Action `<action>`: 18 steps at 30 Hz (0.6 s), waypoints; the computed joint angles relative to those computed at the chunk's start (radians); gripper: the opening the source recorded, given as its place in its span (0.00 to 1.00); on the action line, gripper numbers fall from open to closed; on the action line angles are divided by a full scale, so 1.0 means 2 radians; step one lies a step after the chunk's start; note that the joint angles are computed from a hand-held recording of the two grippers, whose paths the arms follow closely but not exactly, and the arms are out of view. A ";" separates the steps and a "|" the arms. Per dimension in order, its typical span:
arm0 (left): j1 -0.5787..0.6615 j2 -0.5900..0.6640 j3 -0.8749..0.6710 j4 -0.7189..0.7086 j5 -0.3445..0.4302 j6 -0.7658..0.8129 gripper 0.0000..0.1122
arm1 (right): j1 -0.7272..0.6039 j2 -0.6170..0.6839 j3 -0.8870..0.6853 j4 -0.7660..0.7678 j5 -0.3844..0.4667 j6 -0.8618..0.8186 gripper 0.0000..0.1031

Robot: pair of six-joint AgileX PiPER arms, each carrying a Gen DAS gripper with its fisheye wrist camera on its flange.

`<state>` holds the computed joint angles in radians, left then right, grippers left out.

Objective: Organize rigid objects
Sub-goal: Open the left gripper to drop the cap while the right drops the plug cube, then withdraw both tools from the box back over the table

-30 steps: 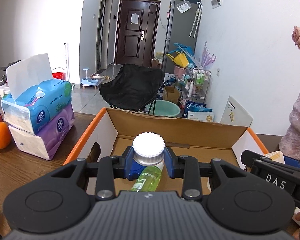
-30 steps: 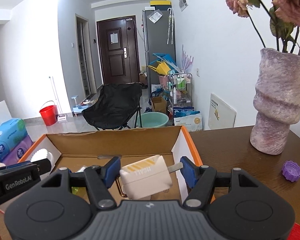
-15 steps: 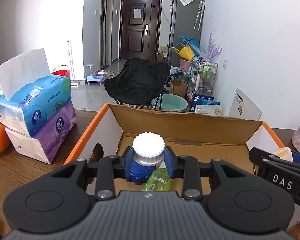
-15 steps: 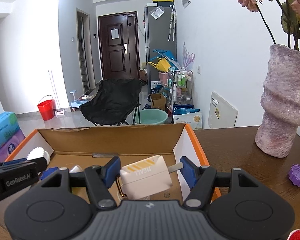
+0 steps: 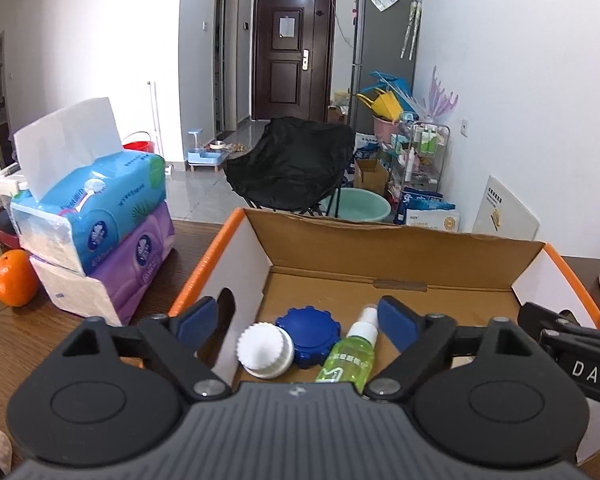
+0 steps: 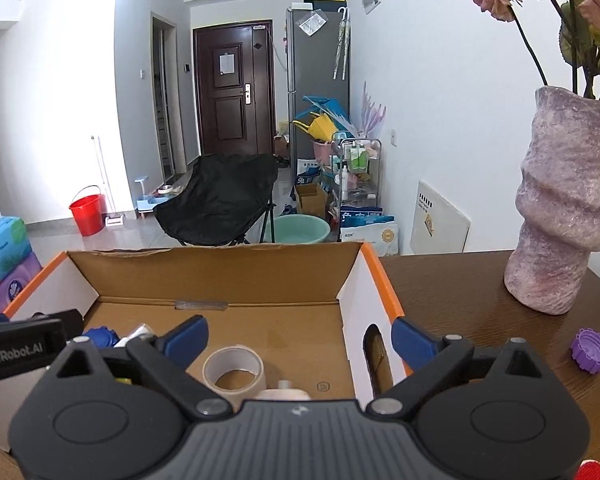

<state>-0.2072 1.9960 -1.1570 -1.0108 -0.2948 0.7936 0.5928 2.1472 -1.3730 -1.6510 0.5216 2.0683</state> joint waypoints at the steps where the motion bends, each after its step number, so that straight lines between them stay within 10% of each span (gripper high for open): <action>1: 0.000 -0.001 0.001 0.004 -0.002 -0.004 0.87 | 0.001 0.000 -0.001 0.002 0.001 -0.003 0.96; 18: 0.002 -0.015 0.018 0.045 -0.001 -0.039 0.92 | 0.001 -0.009 0.013 -0.014 0.005 0.012 1.00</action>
